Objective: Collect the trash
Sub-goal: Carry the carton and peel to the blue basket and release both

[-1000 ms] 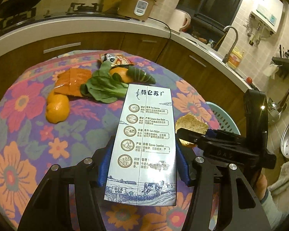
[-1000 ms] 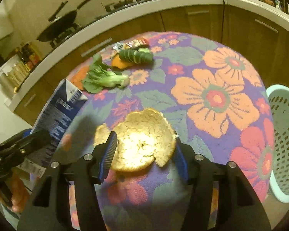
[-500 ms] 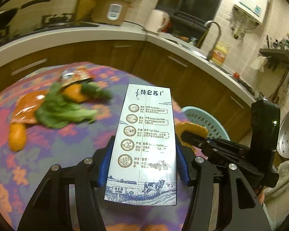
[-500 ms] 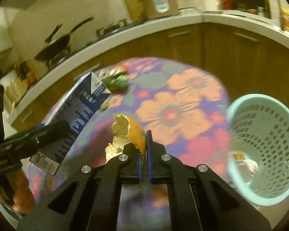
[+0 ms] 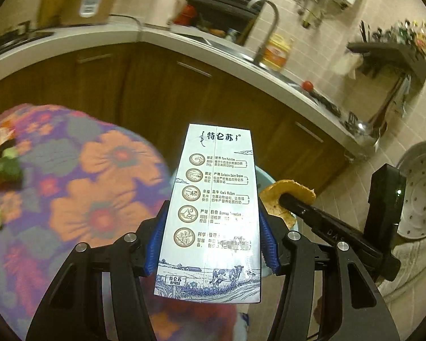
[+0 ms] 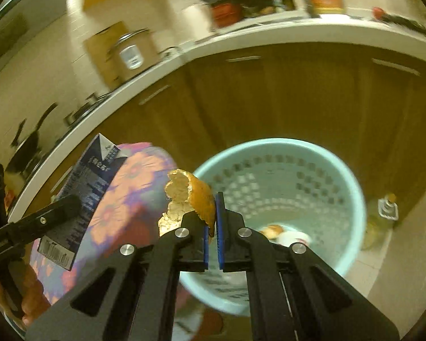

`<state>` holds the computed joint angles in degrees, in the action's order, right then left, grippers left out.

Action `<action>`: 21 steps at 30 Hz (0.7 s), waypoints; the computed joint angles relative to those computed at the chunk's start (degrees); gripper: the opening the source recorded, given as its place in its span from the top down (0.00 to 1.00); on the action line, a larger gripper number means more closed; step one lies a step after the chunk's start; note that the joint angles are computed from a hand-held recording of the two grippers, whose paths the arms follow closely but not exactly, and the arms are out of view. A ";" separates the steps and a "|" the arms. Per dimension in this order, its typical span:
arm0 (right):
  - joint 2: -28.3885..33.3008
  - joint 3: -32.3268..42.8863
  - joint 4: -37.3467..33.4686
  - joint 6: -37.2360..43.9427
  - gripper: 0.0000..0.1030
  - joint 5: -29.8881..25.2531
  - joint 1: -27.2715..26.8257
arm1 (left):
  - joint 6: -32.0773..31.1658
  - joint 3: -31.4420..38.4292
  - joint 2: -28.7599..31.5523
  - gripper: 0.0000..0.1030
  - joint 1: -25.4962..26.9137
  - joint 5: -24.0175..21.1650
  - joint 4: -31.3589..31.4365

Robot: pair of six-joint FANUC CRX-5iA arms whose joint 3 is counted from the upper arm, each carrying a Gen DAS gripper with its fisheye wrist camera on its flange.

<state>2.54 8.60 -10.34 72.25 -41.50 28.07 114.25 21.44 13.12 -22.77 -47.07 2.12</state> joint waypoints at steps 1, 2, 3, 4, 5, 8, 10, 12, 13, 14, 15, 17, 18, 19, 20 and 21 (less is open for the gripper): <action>0.34 0.13 -0.22 -0.25 0.97 -0.20 -0.61 | -0.57 1.17 1.25 0.48 -0.26 -0.20 0.36; 0.66 0.19 -0.09 -0.80 0.97 -0.44 -1.03 | -1.17 2.92 3.16 0.48 -0.51 -0.59 1.11; 1.19 0.45 0.14 -1.61 0.97 -0.91 -1.37 | -1.26 3.74 4.06 0.48 -0.69 -0.87 1.27; 1.64 0.76 -0.04 -2.00 0.97 -1.50 -1.75 | -1.46 5.35 5.75 0.48 -0.95 -1.47 1.56; 2.31 1.33 -0.59 -2.23 0.97 -2.29 -2.27 | -1.41 6.18 6.64 0.48 -1.17 -1.88 1.61; 3.54 2.01 -0.69 -3.80 0.97 -3.84 -3.19 | -1.78 8.33 9.23 0.48 -1.34 -2.99 2.20; 4.40 3.04 -2.12 -3.84 0.96 -5.60 -4.18 | -1.86 9.04 10.23 0.47 -1.21 -3.53 2.57; 5.74 4.82 -3.81 -3.03 0.93 -8.21 -5.19 | -1.96 9.61 10.86 0.47 -1.09 -3.95 2.80; 6.50 5.72 -3.93 -2.99 0.88 -9.62 -5.43 | -1.51 9.98 11.10 0.47 -1.12 -4.43 2.30; 7.01 6.21 -4.12 -2.72 0.84 -10.47 -5.54 | -1.43 10.57 11.52 0.46 -1.20 -4.67 2.40; 7.22 6.36 -3.74 -2.79 0.82 -10.78 -5.45 | -1.57 10.73 11.70 0.44 -1.15 -4.82 2.68; 7.53 6.75 -3.71 -2.46 0.76 -11.60 -5.18 | -1.10 11.35 11.93 0.41 -1.18 -5.55 2.04; 7.61 6.90 -3.88 -2.27 0.73 -11.79 -5.15 | -0.99 11.62 11.99 0.41 -1.21 -5.80 1.77; 7.64 7.01 -3.59 -2.26 0.66 -11.83 -4.96 | -1.20 11.62 11.95 0.41 -1.15 -5.88 1.91; 7.44 6.69 -2.26 -2.86 0.52 -11.55 -4.37 | -1.37 11.51 11.86 0.41 -1.07 -5.88 2.10; 7.12 6.26 -1.34 -3.03 0.47 -11.23 -4.09 | -1.50 11.38 11.73 0.41 -1.03 -5.82 2.27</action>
